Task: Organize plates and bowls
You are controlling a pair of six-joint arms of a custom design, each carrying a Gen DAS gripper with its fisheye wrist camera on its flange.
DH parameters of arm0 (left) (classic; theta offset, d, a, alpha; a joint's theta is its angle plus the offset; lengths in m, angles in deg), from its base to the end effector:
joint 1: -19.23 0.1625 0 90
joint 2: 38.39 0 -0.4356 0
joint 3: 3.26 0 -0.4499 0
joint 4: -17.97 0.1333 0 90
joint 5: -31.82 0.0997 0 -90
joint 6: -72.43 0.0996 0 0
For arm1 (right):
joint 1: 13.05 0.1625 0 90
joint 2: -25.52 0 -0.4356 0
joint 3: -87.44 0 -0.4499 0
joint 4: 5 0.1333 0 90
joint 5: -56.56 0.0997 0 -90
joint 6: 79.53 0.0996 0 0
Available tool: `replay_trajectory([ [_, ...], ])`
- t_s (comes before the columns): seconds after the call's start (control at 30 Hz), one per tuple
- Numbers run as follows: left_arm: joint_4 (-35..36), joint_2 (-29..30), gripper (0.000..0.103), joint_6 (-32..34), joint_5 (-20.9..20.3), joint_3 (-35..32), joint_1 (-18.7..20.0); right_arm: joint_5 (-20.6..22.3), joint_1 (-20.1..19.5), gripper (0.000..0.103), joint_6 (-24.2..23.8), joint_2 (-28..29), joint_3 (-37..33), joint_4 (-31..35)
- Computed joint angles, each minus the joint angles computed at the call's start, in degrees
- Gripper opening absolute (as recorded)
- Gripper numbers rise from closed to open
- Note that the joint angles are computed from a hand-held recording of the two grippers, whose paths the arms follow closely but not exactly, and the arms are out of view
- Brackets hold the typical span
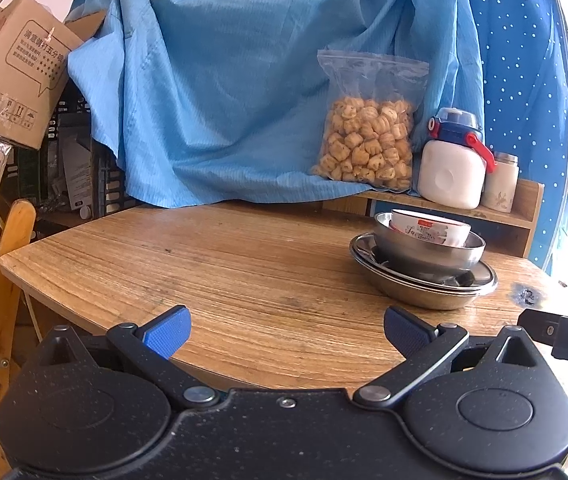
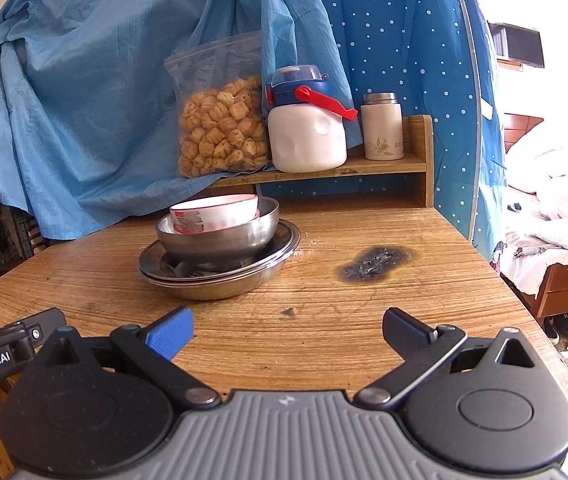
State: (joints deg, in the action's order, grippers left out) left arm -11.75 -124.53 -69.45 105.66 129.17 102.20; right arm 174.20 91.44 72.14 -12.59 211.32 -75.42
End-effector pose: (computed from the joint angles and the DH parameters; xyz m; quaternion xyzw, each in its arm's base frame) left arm 0.1104 -0.4201 0.1491 0.2271 0.7651 -0.5401 0.2672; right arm 0.1931 -0.3990 -0.1368 0.1470 -0.7718 0.5616 0.2595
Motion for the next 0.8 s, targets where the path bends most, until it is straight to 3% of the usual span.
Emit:
replay_trajectory([
  [0.8,0.4,-0.1,0.102,1.1,-1.0,0.1,-0.6,0.3,0.3,0.103,-0.6,0.0,-0.4,0.9],
])
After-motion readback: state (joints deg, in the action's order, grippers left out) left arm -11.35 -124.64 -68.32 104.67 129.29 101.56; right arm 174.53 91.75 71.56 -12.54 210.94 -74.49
